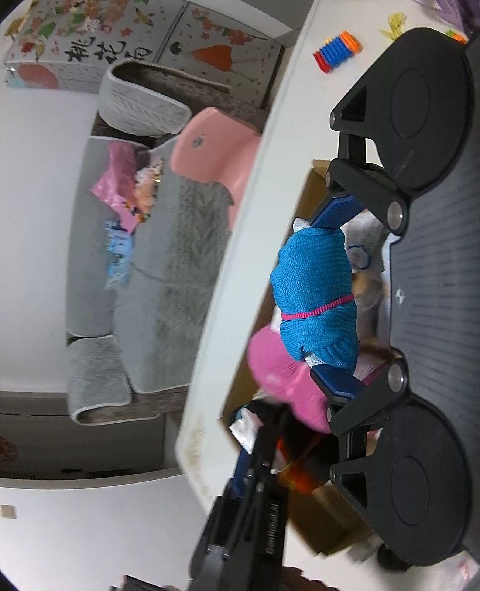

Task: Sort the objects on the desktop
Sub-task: 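Open both grippers to drop the socks into the tray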

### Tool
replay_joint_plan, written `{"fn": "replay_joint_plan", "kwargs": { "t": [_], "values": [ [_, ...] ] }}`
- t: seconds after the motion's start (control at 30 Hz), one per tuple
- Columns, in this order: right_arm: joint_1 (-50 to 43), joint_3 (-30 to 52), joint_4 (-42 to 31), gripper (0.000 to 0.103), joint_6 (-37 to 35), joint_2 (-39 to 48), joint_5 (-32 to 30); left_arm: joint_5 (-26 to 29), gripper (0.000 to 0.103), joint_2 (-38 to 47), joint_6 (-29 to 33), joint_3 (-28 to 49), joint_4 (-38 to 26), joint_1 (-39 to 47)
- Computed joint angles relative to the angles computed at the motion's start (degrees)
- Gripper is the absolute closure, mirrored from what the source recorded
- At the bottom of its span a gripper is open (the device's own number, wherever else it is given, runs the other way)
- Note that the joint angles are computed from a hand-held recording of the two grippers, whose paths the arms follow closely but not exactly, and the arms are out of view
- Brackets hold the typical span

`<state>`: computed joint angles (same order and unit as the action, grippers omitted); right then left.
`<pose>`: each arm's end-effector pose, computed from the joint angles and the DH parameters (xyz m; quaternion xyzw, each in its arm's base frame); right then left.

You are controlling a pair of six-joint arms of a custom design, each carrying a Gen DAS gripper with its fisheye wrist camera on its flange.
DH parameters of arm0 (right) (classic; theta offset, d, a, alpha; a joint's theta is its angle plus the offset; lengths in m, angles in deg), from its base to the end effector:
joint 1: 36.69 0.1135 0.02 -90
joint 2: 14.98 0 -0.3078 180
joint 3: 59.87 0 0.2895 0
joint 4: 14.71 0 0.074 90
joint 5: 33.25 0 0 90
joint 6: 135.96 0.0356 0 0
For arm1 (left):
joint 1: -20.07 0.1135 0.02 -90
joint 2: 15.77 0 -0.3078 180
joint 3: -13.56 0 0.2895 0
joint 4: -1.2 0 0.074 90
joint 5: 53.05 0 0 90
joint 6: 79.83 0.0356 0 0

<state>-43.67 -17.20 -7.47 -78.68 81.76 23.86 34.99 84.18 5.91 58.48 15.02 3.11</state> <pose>0.2972 -0.0169 0.1090 -0.3002 0.8462 0.1278 0.4213 0.3079 -0.0926 0.1072 0.0937 0.9058 -0.0607 0.4088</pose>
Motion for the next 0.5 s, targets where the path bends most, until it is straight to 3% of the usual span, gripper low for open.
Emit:
{"fn": "replay_joint_plan", "kwargs": {
  "t": [0.33, 0.47, 0.5],
  "values": [
    [0.69, 0.98, 0.05, 0.026, -0.78, 2.33, 0.46, -0.97, 0.079, 2.80, 1.04, 0.17, 2.12, -0.40],
    [1.79, 1.66, -0.46, 0.023, -0.23, 2.61, 1.32, -3.59, 0.067, 2.76, 1.81, 0.05, 1.46, -1.95],
    [2.22, 1.77, -0.12, 0.023, 0.07, 2.83, 1.76, -4.63, 0.060, 2.79, 2.08, -0.19, 1.76, -2.46]
  ]
}}
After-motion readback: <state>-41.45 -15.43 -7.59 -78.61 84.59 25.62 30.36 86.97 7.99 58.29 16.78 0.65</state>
